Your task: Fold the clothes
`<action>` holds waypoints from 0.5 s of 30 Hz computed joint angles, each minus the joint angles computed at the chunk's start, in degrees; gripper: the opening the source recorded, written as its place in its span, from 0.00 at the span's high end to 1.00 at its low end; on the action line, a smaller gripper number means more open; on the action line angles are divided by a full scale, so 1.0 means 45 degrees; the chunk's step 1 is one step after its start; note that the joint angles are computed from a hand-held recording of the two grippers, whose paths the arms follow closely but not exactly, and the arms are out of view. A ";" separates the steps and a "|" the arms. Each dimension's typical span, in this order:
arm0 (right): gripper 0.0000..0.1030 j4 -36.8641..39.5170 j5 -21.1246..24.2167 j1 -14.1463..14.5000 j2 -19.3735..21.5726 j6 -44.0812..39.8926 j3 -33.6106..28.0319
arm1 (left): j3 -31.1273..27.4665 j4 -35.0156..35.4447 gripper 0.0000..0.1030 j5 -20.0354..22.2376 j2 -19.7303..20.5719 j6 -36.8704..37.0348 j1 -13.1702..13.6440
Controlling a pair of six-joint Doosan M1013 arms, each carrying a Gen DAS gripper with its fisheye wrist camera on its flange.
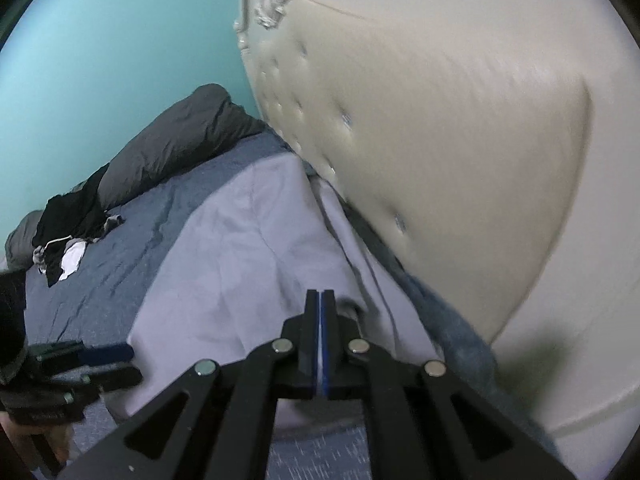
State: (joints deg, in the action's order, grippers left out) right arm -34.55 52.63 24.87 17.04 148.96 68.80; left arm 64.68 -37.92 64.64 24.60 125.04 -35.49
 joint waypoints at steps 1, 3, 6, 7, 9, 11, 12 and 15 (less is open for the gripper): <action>1.00 0.0441 -0.0062 -0.0122 0.0167 -0.0465 -0.0405 | -0.0064 -0.0078 0.58 0.0026 0.0025 -0.0007 0.0050; 1.00 0.1333 0.0054 -0.0365 0.0552 -0.1313 -0.1222 | -0.0138 -0.0139 0.58 0.0076 0.0013 -0.0021 0.0115; 1.00 0.2621 0.0881 -0.0742 0.1417 -0.2692 -0.2935 | -0.0529 -0.0019 0.58 0.0273 0.0215 -0.0376 0.0271; 1.00 0.3250 0.1405 -0.0921 0.1837 -0.3202 -0.3687 | -0.0678 0.0027 0.58 0.0350 0.0298 -0.0517 0.0327; 1.00 0.4338 0.2521 -0.1244 0.2648 -0.3983 -0.5117 | -0.0896 0.0112 0.58 0.0406 0.0442 -0.0733 0.0423; 1.00 0.4779 0.3551 -0.1416 0.3305 -0.4260 -0.6254 | -0.1121 0.0157 0.58 0.0477 0.0603 -0.0898 0.0519; 1.00 0.4964 0.3847 -0.1497 0.3555 -0.4337 -0.6644 | -0.1250 0.0174 0.58 0.0528 0.0701 -0.0951 0.0560; 1.00 0.5257 0.4760 -0.1672 0.4161 -0.4541 -0.7506 | -0.1715 0.0267 0.58 0.0695 0.1045 -0.1127 0.0673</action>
State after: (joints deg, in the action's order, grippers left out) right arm -10.89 74.05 17.34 35.76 128.52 35.02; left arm 56.96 -36.72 67.77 29.31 119.97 -32.46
